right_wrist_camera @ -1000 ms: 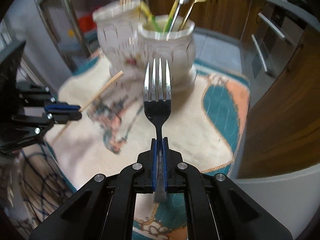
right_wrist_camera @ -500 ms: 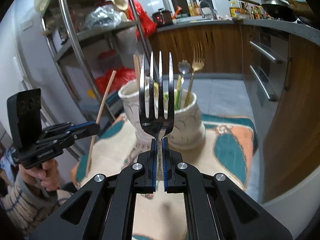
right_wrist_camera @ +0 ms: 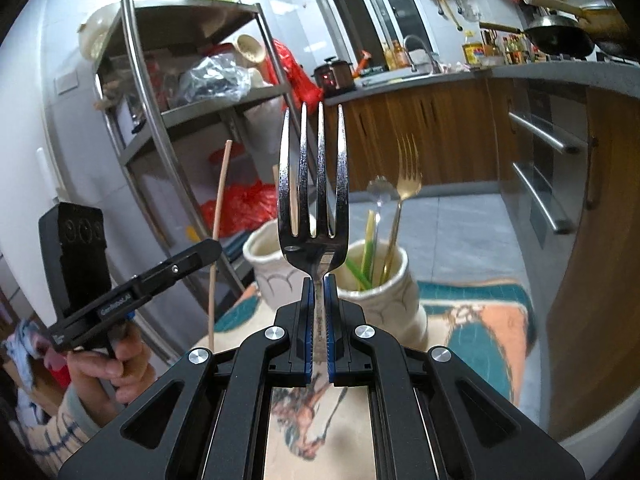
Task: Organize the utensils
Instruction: 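Lift the chopstick over the larger pot with the left tool while the right tool lifts the silver fork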
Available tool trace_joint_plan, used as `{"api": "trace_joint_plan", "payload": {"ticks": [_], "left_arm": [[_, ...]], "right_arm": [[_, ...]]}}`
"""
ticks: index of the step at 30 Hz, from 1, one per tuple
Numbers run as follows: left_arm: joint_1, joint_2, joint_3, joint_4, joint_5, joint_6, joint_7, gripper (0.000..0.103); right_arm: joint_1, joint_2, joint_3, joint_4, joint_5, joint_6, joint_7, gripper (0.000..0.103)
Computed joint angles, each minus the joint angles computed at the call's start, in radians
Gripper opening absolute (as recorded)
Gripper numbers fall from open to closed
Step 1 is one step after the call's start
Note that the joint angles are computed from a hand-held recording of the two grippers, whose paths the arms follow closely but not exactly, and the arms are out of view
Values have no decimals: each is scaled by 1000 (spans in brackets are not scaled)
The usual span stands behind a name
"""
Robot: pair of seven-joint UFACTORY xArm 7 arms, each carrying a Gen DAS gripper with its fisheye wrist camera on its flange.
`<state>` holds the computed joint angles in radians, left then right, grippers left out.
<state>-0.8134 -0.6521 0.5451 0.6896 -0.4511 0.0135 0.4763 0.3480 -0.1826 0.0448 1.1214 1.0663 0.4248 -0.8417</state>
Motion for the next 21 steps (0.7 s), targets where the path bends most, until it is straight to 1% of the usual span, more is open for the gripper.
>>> {"api": "trace_joint_plan", "payload": {"ticks": [2,4,7,8,10,11,13,15,17,18,20,21], "left_arm": [[-41,3,28,11,4,-26,23,6],[-65,12,46,21,17,-60,29,6],[-152,3,111,43,46,-123,27,6],[-192,-4,141,52,61,-149,28,6],[-224,8,162,69,89,-201,14,6],[-253,12,183,80,107,-229,10,6],[-291,38,212,98,142,-297,-5,6],[-335,80,257,119,174,-368,-28,6],[-336,155,278,148,183,-422,-63,6],[-352,166,300,158,199,-429,-79,6],[-399,207,363,177,230,-479,-123,6],[-455,191,422,181,275,-489,-146,6]], "right_arm": [[3,17,-1,19,15,-2,-19,6],[-1,35,11,39,-5,-23,-11,6],[-7,53,31,65,-58,-62,15,6],[-5,58,34,78,-66,-71,17,6],[-2,62,38,91,-70,-94,15,6],[0,63,40,97,-77,-110,17,6],[2,72,48,110,-107,-150,34,6],[3,88,57,123,-159,-182,67,6],[4,107,57,141,-177,-189,81,6],[4,115,57,148,-177,-189,83,6],[-3,138,63,166,-196,-184,99,6],[-8,148,69,171,-225,-190,124,6]]}}
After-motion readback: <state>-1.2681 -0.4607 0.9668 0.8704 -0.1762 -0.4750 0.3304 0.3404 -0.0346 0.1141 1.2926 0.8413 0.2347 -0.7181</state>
